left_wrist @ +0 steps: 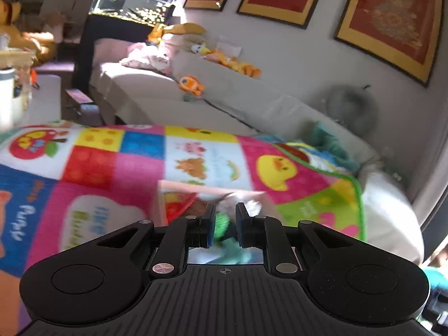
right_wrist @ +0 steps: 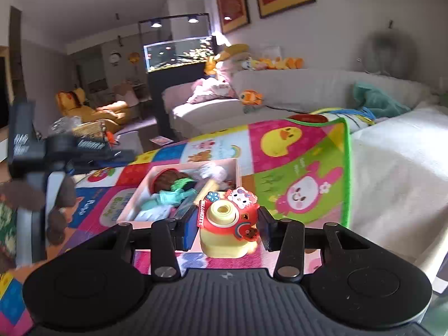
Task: Organize objects
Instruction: 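Place the lens toy in the pink box with the right tool while the left drops the teal toy in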
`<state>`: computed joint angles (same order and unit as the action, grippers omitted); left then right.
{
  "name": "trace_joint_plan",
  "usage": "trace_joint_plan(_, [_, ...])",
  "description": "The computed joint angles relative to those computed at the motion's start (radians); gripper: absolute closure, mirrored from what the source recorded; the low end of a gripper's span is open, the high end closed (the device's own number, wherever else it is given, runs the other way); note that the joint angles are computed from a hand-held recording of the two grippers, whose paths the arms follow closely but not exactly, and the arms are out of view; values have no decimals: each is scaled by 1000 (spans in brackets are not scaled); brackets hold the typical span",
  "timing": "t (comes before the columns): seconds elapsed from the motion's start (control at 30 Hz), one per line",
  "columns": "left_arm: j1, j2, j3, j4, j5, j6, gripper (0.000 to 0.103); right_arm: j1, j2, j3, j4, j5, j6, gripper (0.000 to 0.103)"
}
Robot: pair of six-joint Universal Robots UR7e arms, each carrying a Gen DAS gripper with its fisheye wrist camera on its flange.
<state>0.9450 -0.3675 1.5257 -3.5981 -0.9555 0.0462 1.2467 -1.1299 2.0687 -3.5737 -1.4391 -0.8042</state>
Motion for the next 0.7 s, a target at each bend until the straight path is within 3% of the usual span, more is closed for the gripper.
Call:
trace_joint_plan(0.13, [26,-61,116,-2,-44,16,86,39,27,-87,70,-15,32,60])
trace_joint_plan(0.27, [37,-85,206,-62,-41,66,86,121,108,-277,232,-54,102,60])
trace_joint_plan(0.37, [50,-100,223,-43,-43,57,86,185,223,-452,292,-130,137,59])
trace_joint_plan(0.47, [62,-123,224,25,-37,3,86,230,333,-580,286,-247,111,47])
trace_joint_plan(0.53, [70,-131,226,19,-42,-16,86,235,355,-593,260,-279,81,47])
trace_joint_plan(0.7, [77,-99,148,35,-74,-65,86,181,297,-487,195,-242,29,36])
